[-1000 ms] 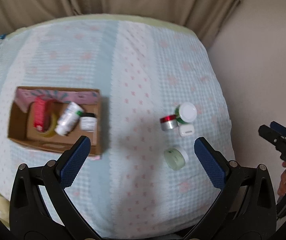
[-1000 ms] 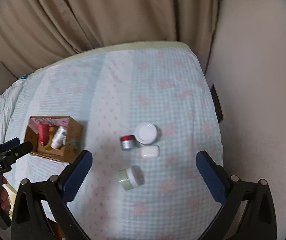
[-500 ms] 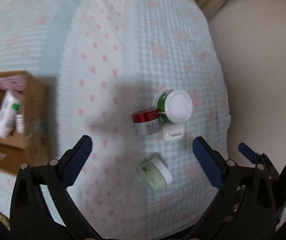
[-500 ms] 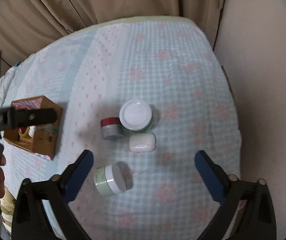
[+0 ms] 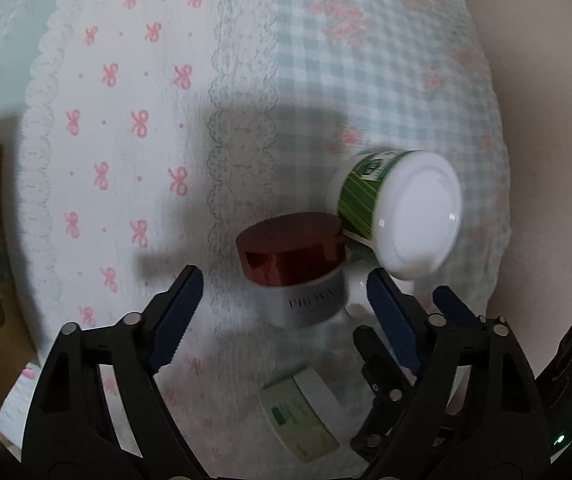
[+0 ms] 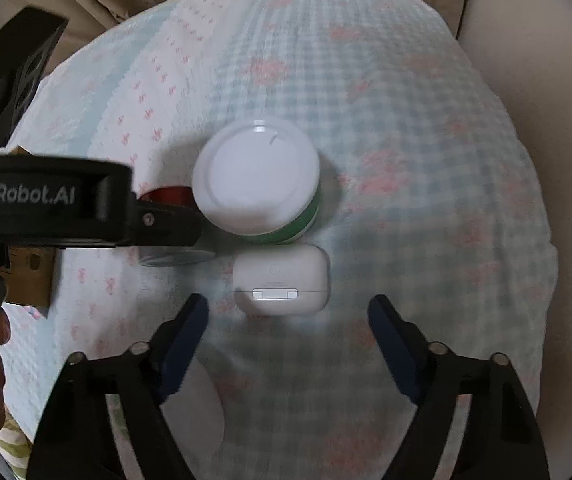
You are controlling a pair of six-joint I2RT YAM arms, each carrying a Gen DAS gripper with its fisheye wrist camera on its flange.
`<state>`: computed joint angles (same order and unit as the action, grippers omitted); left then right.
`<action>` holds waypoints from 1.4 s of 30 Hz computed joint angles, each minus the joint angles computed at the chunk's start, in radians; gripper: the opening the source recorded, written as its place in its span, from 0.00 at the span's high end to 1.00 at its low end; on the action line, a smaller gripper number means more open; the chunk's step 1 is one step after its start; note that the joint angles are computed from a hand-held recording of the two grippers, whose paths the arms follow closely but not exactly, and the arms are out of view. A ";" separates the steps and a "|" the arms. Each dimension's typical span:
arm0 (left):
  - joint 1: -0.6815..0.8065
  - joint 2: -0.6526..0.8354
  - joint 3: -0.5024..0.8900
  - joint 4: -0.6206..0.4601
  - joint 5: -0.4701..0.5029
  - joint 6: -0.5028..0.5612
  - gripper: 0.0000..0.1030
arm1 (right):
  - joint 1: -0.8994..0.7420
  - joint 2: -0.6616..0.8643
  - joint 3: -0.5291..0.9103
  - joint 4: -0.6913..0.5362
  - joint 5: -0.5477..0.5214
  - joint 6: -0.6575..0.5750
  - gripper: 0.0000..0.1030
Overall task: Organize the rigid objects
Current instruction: 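Grasp the PROYA red-lid jar with the left tool while the right tool grasps the white earbud case, then lift the PROYA jar and earbud case toward the cardboard box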
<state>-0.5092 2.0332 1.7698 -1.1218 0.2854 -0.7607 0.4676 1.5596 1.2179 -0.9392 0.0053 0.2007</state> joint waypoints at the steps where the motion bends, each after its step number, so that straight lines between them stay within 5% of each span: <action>1: 0.000 0.006 -0.005 0.007 0.004 -0.006 0.30 | 0.005 0.010 -0.005 0.012 0.005 0.000 0.27; 10: -0.012 0.004 -0.074 0.103 0.021 -0.063 0.34 | 0.034 0.048 -0.049 0.106 0.036 -0.002 0.33; 14: -0.005 -0.018 -0.116 0.148 0.056 -0.076 0.49 | 0.050 0.062 -0.048 0.125 0.069 -0.017 0.38; 16: -0.010 -0.018 -0.112 0.146 0.050 -0.083 0.49 | 0.060 0.072 -0.042 0.123 0.094 -0.025 0.45; 28: -0.002 -0.062 -0.127 0.134 0.005 -0.074 0.49 | 0.055 0.088 -0.007 0.109 0.078 -0.001 0.46; 42: 0.039 -0.310 -0.198 0.075 -0.087 -0.074 0.50 | 0.100 -0.025 0.051 0.011 0.088 0.043 0.46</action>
